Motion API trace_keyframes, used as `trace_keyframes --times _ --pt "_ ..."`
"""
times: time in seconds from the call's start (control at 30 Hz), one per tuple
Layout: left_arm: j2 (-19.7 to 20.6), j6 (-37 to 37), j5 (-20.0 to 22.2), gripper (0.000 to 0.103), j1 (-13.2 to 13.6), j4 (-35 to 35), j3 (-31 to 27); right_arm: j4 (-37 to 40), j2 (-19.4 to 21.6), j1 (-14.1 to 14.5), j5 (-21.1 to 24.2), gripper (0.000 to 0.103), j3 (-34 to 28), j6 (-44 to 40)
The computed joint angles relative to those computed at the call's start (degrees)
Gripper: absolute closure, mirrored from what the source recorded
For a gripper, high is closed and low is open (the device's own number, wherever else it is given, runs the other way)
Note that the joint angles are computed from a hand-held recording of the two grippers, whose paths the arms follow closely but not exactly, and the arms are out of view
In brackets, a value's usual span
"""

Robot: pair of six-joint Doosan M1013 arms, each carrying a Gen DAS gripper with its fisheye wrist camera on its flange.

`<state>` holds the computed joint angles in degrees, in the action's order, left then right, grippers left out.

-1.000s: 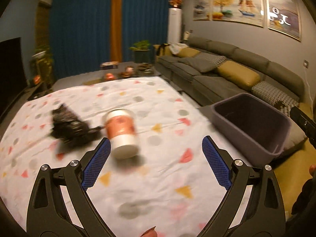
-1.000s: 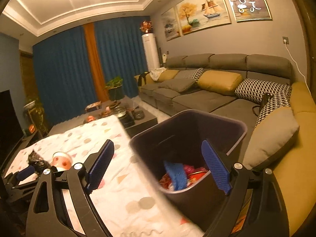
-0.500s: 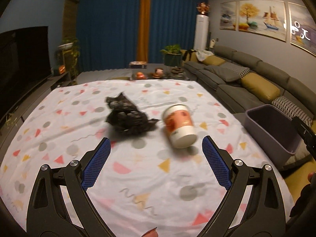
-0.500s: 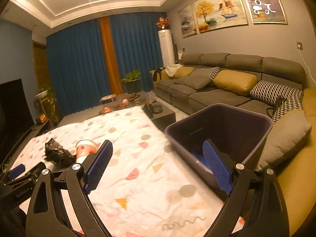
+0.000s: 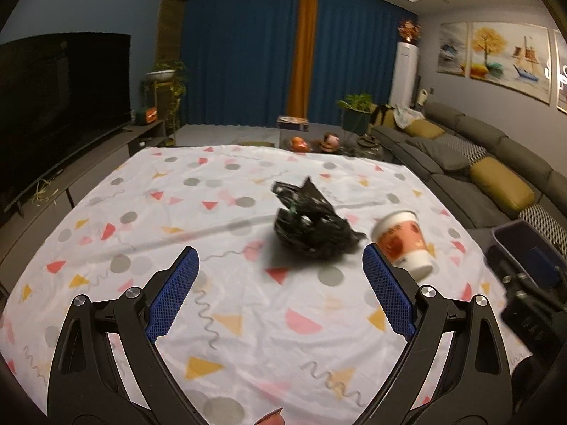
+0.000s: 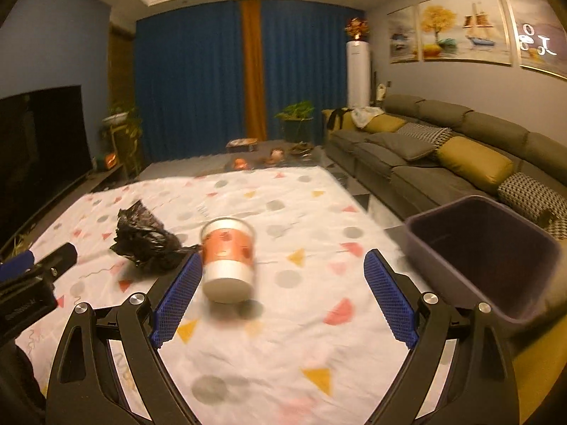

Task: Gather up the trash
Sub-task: 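Move both open tools back over the table toward the black bag and orange cup, then grasp the black plastic bag with the left tool while the right tool grasps the orange cup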

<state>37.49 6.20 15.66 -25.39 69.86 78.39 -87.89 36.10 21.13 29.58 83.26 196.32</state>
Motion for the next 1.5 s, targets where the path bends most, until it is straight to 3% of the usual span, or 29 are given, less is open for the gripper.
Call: trace_keyframes --times 0.37,0.63,0.93,1.0,1.17,1.5 --pt "2.1 5.3 0.8 0.011 1.4 -7.2 -3.7 18.5 6.4 -1.1 -2.2 0.014 -10.2 -20.4" --pt "3.8 15.2 0.5 0.011 2.0 -16.2 -6.6 28.5 8.5 -2.0 -3.0 0.014 -13.7 -29.4" --pt "6.5 29.6 0.9 0.011 2.0 -29.0 -11.2 38.7 9.8 -2.9 -4.9 0.039 -15.8 -39.9" --pt "7.2 32.1 1.3 0.011 1.9 -31.2 -12.3 41.4 9.9 -3.1 -5.6 0.048 -16.1 -43.0" --pt "9.0 37.8 2.9 0.011 1.8 -36.8 -15.3 39.6 9.6 -3.2 -6.1 0.05 -15.4 -41.3" --pt "13.8 46.7 8.4 0.011 1.5 -44.7 -23.7 25.0 6.5 -3.5 -8.4 0.05 -10.3 -24.7"
